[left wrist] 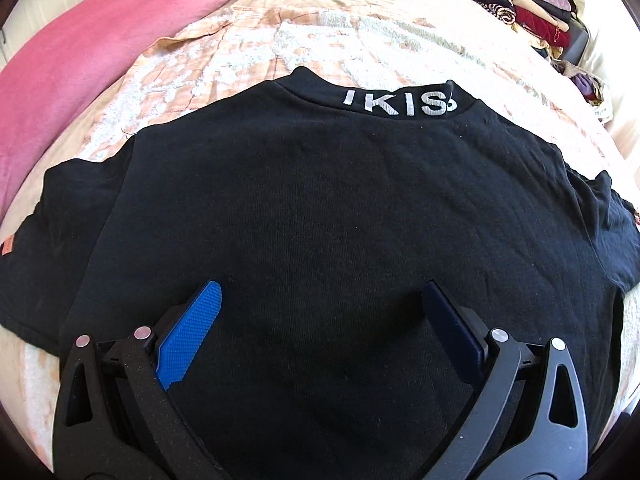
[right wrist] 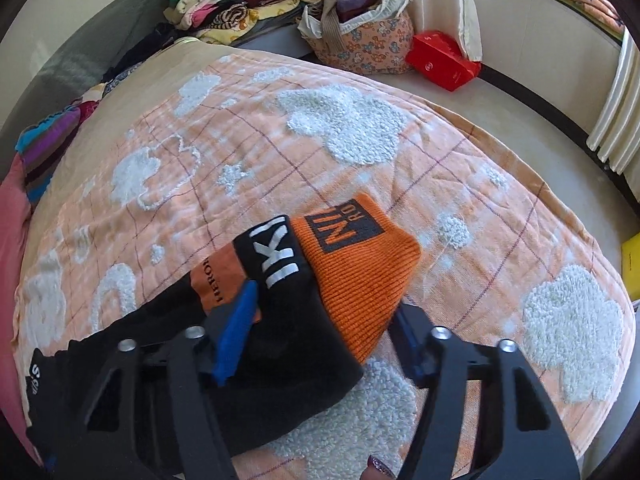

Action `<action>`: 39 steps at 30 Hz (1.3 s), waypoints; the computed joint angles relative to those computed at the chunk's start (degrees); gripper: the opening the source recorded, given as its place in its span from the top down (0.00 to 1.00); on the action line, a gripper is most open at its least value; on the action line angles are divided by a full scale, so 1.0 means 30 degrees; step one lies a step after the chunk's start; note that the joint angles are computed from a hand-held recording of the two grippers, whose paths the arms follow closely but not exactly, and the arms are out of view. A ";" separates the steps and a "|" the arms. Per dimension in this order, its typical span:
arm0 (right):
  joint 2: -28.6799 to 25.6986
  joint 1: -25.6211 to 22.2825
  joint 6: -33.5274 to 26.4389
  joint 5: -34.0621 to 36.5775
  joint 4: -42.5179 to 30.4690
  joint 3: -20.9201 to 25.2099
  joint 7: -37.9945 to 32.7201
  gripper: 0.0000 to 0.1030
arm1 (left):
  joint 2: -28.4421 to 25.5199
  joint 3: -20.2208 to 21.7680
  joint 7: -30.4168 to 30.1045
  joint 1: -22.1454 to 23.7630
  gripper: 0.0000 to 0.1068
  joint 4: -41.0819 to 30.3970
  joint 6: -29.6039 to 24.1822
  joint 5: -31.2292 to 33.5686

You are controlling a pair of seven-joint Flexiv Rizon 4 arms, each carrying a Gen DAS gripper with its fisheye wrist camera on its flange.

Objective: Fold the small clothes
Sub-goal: 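Fold the held sleeve across the shirt body with the right tool, release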

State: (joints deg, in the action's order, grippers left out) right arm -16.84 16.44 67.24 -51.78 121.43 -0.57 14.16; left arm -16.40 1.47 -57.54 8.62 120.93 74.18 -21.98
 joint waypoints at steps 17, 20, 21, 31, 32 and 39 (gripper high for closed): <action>-0.0055 0.0648 0.4470 -0.8225 -0.3563 0.0716 0.3439 0.83 | 0.0947 -0.0070 0.0754 0.0586 0.12 -0.0132 -0.1131 -0.1686; -0.0890 0.1389 0.5352 -0.7583 -0.4773 0.0766 0.2905 0.83 | 0.1420 -0.0258 0.1414 0.0739 0.12 -0.0024 -0.1586 -0.2967; -0.1245 0.1761 0.5271 -0.6841 -0.5259 0.0904 0.1972 0.83 | 0.1530 -0.0234 0.1580 0.0711 0.12 -0.0025 -0.1670 -0.3236; -0.4343 0.4256 0.3714 -0.0844 -0.8816 0.2206 -0.4638 0.83 | 0.2217 0.0157 0.2565 0.0536 0.12 -0.0437 -0.2416 -0.5285; -0.4655 0.4529 0.3441 -0.0428 -0.9143 0.2257 -0.5206 0.83 | 0.2205 0.0176 0.2660 0.0550 0.12 -0.0502 -0.2481 -0.5470; -0.6120 0.6302 0.1894 0.1636 -1.0649 0.1938 -0.8553 0.80 | 0.2051 0.0336 0.2666 0.0603 0.12 -0.0739 -0.2537 -0.5914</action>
State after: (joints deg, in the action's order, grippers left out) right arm -35.20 35.35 72.92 -46.87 89.49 5.25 -11.50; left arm -10.25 2.48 -49.54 10.43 118.71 66.57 -39.72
